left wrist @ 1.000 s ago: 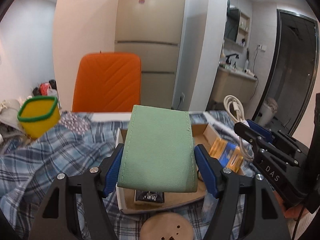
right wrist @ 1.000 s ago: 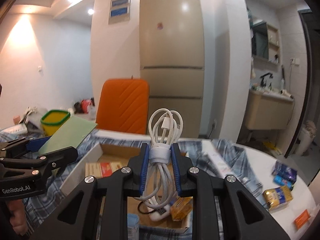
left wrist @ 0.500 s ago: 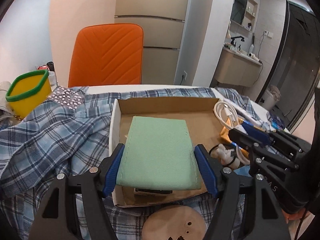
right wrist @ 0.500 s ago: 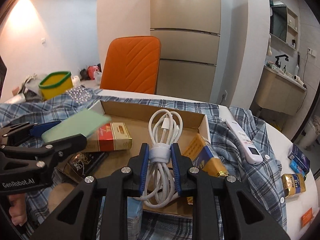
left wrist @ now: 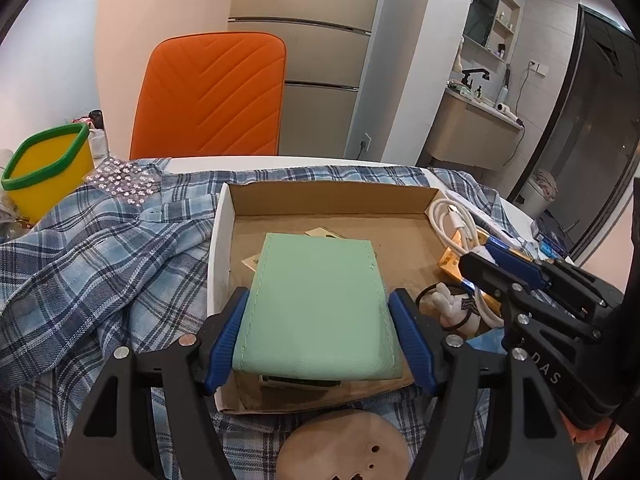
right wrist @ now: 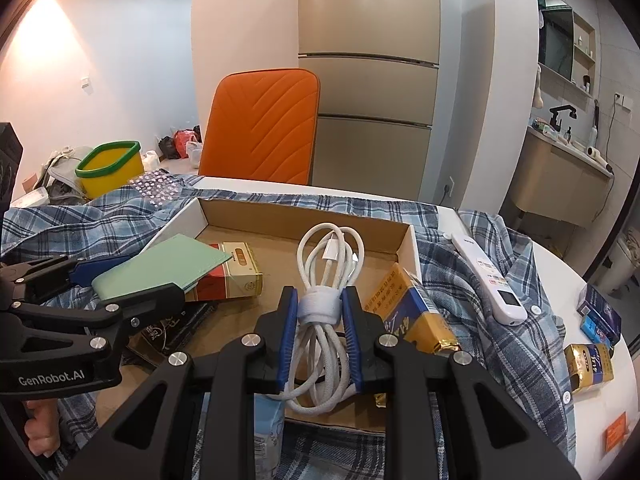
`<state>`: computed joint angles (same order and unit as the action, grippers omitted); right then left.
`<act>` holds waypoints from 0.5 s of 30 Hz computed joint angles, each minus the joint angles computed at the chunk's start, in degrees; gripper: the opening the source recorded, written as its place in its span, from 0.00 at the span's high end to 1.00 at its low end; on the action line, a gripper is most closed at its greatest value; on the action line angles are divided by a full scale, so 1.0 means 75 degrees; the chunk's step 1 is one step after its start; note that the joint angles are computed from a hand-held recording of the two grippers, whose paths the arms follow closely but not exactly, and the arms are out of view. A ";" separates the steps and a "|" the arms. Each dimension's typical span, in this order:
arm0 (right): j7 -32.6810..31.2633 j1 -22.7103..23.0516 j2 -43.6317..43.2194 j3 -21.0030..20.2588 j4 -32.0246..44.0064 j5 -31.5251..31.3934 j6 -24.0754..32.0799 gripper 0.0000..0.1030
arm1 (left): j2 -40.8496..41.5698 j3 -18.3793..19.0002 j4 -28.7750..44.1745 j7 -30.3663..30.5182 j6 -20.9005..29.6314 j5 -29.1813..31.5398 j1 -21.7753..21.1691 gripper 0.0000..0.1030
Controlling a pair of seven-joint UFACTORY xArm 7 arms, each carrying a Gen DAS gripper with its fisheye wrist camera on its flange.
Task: Organize soft objects
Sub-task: 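Lower green card into box and open left tool while right tool releases cable inside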
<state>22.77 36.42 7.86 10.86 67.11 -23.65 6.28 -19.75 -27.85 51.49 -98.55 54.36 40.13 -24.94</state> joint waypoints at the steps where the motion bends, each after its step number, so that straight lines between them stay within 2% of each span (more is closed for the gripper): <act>1: 0.0017 0.0006 0.0005 -0.0009 0.0011 -0.0007 0.0020 0.77 | -0.0015 0.0014 -0.0019 -0.0039 -0.0002 -0.0012 0.0010 0.33; 5: 0.0188 0.0046 0.0023 -0.0065 0.0051 -0.0110 0.0109 0.76 | -0.0109 0.0112 -0.0179 -0.0102 -0.0186 -0.0102 0.0040 0.33; 7: 0.0257 0.0035 0.0013 -0.0069 0.0036 -0.0129 0.0058 0.68 | -0.0175 0.0150 -0.0265 -0.0062 -0.0352 -0.0156 0.0062 0.30; 9: 0.0812 0.0200 -0.0039 -0.0318 -0.0016 -0.0630 -0.0113 0.43 | -0.0195 0.0033 -0.0241 -0.0120 -0.0300 -0.0042 0.0140 0.13; 10: 0.1340 0.0337 -0.0092 -0.0551 -0.0060 -0.1139 -0.0307 0.38 | -0.0183 -0.0081 -0.0177 -0.0199 -0.0155 0.0083 0.0190 0.10; 12: 0.1721 0.0317 -0.0138 -0.0603 -0.0065 -0.1472 -0.0418 0.37 | -0.0227 -0.0230 -0.0145 -0.0390 0.0017 0.0333 0.0238 0.03; 15: 0.1547 0.0049 -0.0202 -0.0374 -0.0138 -0.1116 -0.0517 0.37 | -0.0334 -0.0290 -0.0165 -0.0566 0.0199 0.0442 0.0247 0.03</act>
